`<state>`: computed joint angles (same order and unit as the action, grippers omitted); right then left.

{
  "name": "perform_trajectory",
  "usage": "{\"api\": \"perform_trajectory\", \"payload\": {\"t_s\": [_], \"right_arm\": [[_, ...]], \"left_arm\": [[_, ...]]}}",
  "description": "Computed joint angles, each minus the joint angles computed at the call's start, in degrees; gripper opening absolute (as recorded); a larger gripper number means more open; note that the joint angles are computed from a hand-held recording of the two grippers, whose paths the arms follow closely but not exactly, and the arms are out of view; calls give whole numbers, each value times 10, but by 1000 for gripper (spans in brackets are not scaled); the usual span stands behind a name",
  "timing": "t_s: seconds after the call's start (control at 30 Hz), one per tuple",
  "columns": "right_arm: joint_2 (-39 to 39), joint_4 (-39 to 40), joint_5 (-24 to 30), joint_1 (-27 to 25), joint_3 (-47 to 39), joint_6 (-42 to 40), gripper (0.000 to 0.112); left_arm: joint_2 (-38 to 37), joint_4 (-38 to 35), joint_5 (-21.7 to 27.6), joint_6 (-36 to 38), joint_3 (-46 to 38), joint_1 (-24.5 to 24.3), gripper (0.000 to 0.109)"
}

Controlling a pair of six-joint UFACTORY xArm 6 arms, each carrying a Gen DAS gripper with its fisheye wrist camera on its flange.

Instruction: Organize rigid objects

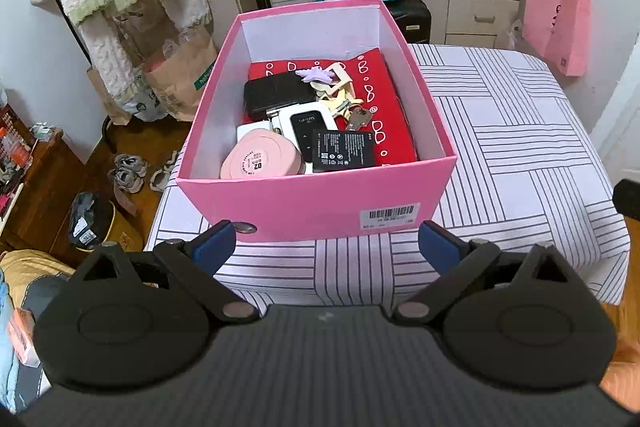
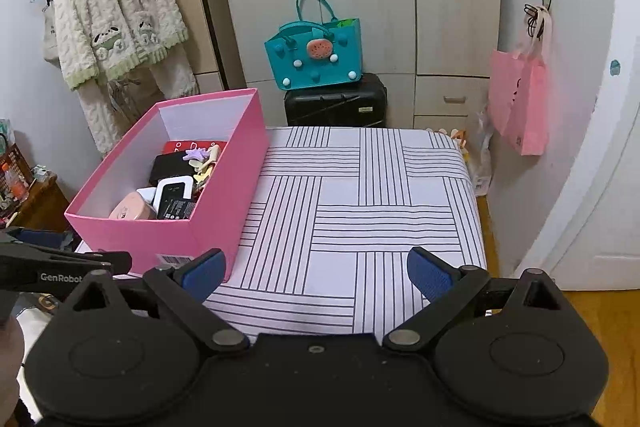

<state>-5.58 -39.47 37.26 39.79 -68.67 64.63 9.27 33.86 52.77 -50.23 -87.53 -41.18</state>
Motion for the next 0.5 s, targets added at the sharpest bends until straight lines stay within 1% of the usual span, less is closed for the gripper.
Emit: {"api": "perform_trajectory", "payload": {"t_s": [0.23, 0.4, 0.5], "right_arm": [[3, -8, 15, 5, -4, 16, 99], [11, -31, 39, 15, -14, 23, 99], [13, -28, 36, 13, -13, 26, 99]], "left_arm": [[-14, 6, -21, -3, 20, 3, 99], [-22, 15, -33, -7, 31, 5, 99], [-23, 20, -36, -9, 33, 7, 99]]}}
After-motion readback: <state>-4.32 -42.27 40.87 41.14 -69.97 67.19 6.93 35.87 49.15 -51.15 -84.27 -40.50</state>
